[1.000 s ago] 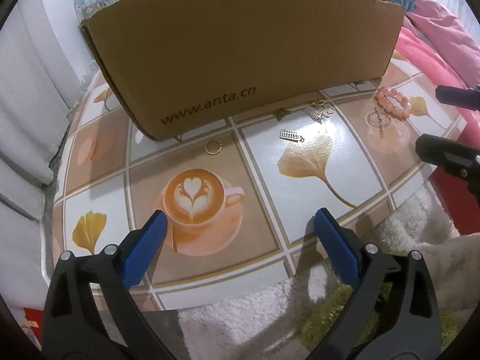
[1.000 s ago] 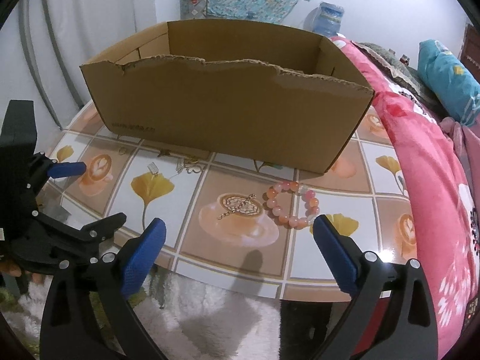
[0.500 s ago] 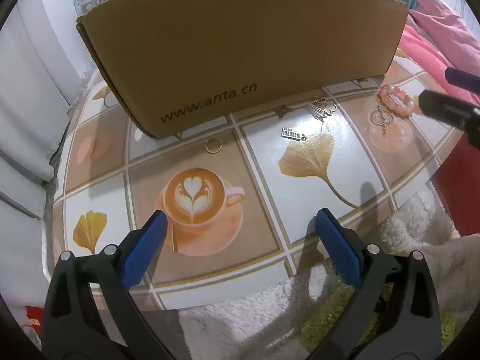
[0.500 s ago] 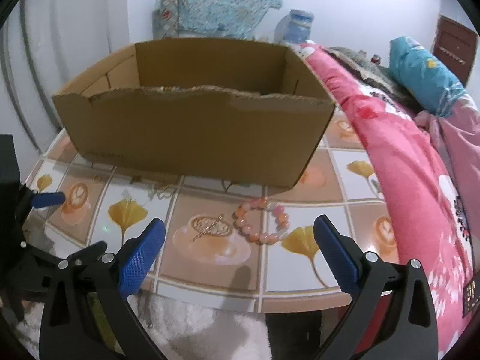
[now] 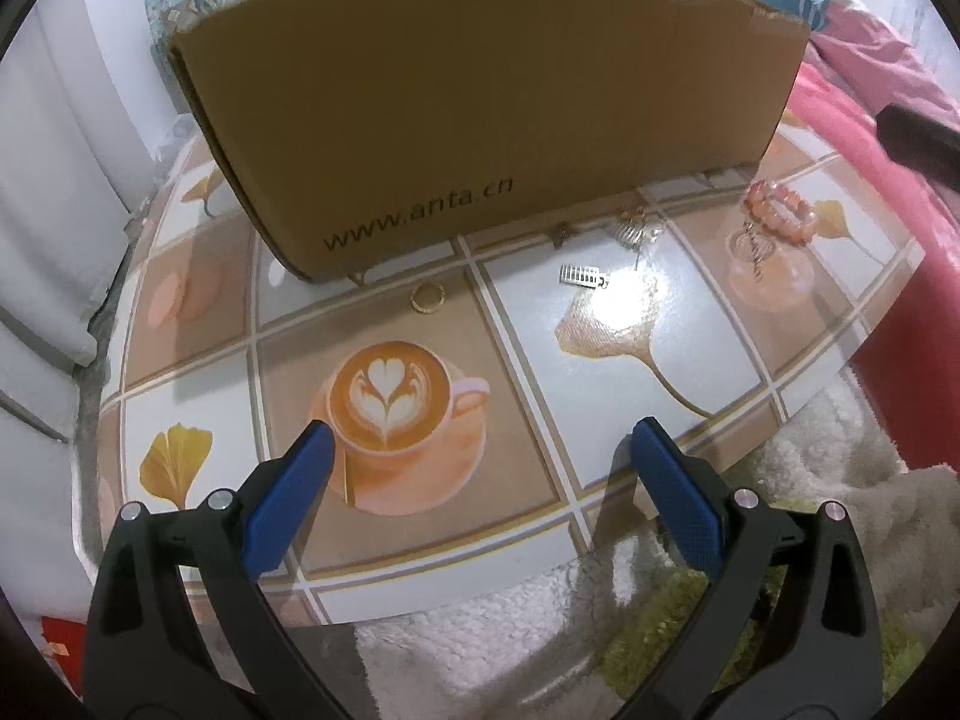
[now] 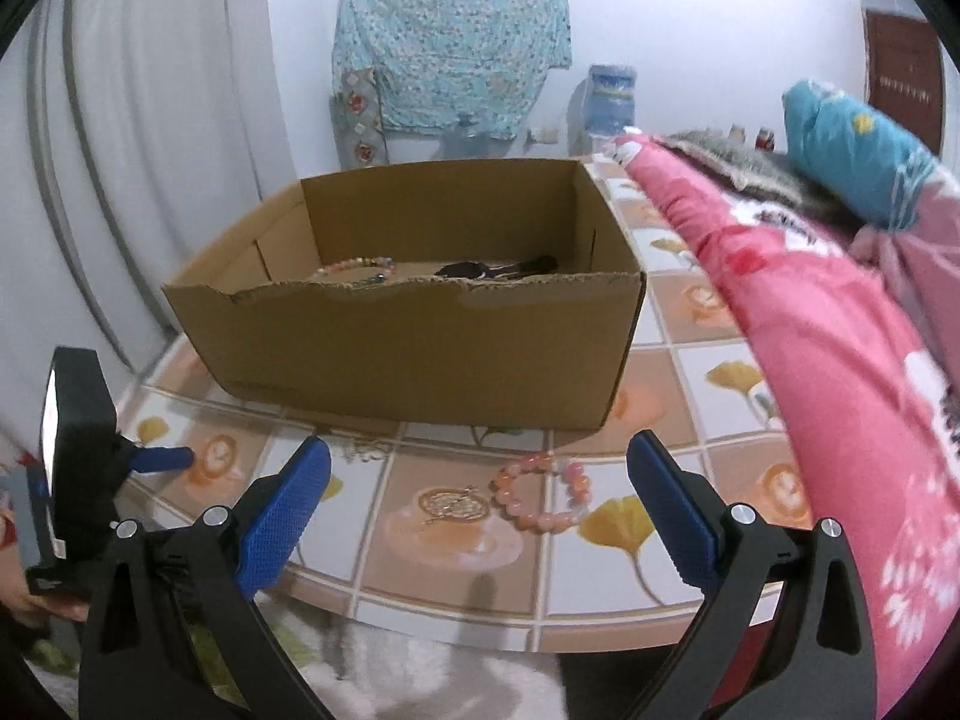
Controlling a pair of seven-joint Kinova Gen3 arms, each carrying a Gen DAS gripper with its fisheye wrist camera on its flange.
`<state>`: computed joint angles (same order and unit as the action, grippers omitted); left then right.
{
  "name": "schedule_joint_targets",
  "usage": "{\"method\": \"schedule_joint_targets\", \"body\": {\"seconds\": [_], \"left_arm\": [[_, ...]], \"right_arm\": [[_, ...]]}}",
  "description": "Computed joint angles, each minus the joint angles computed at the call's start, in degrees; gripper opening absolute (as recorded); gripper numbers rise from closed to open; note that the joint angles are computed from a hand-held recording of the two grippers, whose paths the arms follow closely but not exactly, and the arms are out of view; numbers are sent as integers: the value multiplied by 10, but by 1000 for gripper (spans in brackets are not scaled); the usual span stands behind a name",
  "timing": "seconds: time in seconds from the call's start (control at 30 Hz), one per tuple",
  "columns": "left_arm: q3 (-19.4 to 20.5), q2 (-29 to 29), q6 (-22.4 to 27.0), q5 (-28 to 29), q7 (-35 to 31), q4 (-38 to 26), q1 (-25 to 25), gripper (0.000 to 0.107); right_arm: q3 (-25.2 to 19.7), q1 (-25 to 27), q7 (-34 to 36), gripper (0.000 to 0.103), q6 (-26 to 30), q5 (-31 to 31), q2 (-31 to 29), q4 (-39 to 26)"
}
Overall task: Organize jewelry
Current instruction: 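Move both open tools toward the gold ring and silver charms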
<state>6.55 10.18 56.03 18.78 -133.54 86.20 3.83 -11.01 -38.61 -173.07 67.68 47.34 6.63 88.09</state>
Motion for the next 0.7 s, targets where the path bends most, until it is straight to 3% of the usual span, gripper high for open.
{"method": "schedule_joint_targets", "body": {"seconds": [0.2,0.37,0.5,0.7], "left_arm": [[-6,-14,0,103,-73,9,-47,95],[-10,-24,-35,149,-125,22,-60,92],[-9,-13,-68,116,-110,16,-41,73],[1,21,-27,107,-99,-24,-45,49]], "right_arm": [[4,23,30,96,-69,-37,-6,10],[8,37,64,96,-126,-68,1,12],[14,38,94,89,-147,-94,16,-1],[26,51,174,64,-184,-171,42,-23]]}}
